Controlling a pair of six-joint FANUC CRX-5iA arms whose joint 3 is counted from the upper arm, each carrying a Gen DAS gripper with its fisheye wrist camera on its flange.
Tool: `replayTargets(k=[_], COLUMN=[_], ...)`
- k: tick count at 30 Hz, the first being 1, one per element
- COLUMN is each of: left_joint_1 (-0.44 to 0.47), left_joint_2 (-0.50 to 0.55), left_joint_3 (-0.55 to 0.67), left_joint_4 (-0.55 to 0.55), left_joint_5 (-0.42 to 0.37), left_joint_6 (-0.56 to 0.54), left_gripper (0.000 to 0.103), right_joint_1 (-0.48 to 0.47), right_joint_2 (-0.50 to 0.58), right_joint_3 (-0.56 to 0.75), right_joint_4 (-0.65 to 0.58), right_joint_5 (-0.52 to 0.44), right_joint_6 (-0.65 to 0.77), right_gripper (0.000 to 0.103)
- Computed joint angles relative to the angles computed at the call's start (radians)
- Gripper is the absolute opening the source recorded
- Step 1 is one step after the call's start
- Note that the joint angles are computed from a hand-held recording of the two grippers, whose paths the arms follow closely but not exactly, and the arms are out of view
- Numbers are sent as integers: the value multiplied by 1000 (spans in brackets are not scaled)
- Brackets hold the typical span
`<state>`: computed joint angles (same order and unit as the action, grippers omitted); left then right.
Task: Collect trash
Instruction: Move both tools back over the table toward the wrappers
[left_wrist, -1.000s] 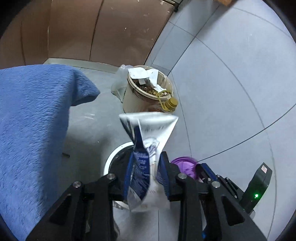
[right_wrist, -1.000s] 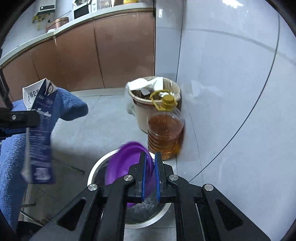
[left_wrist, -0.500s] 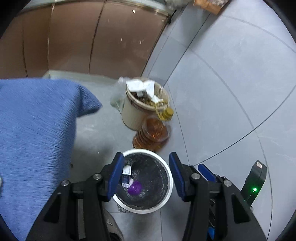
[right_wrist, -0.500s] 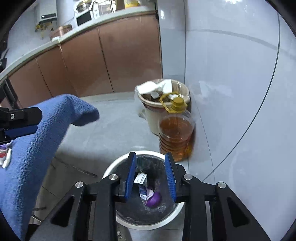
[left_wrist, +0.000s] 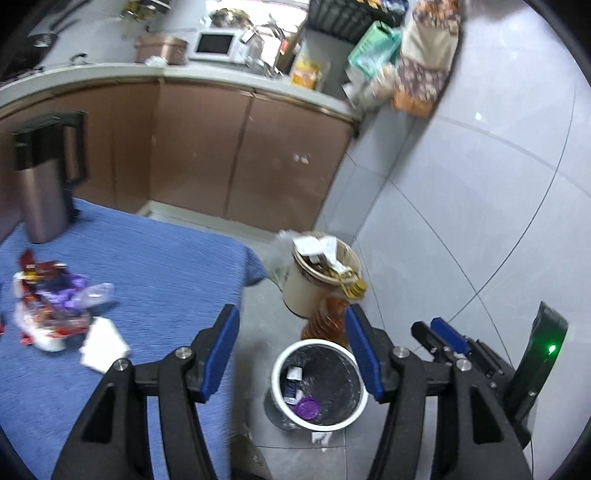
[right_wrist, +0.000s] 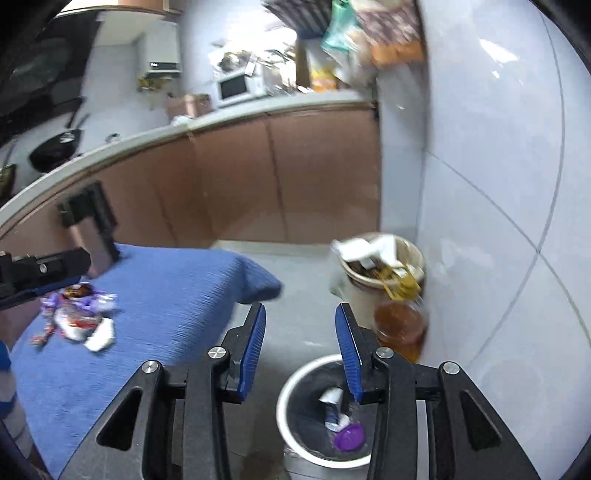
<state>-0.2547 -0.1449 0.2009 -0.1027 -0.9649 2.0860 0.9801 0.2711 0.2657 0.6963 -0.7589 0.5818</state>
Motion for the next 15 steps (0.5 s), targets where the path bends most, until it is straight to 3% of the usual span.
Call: replayTargets(k=[8, 11, 15], left_joint_1=[103, 172, 337], left_joint_2=[-222, -289, -377], left_joint_3=[-147, -212, -337], left_joint_4=[-58, -37, 91], left_joint_5=[-35, -37, -27], left_joint_6=[67, 59, -23], left_gripper=[57, 57, 57], right_joint_1=[84, 105, 115], right_joint_2=[1, 20, 64], right_joint_3=[67, 106, 183], right_joint_4=[-5, -34, -131], right_joint_5=[42, 45, 38], right_joint_6=[75, 119, 224], right_gripper=[43, 48, 49])
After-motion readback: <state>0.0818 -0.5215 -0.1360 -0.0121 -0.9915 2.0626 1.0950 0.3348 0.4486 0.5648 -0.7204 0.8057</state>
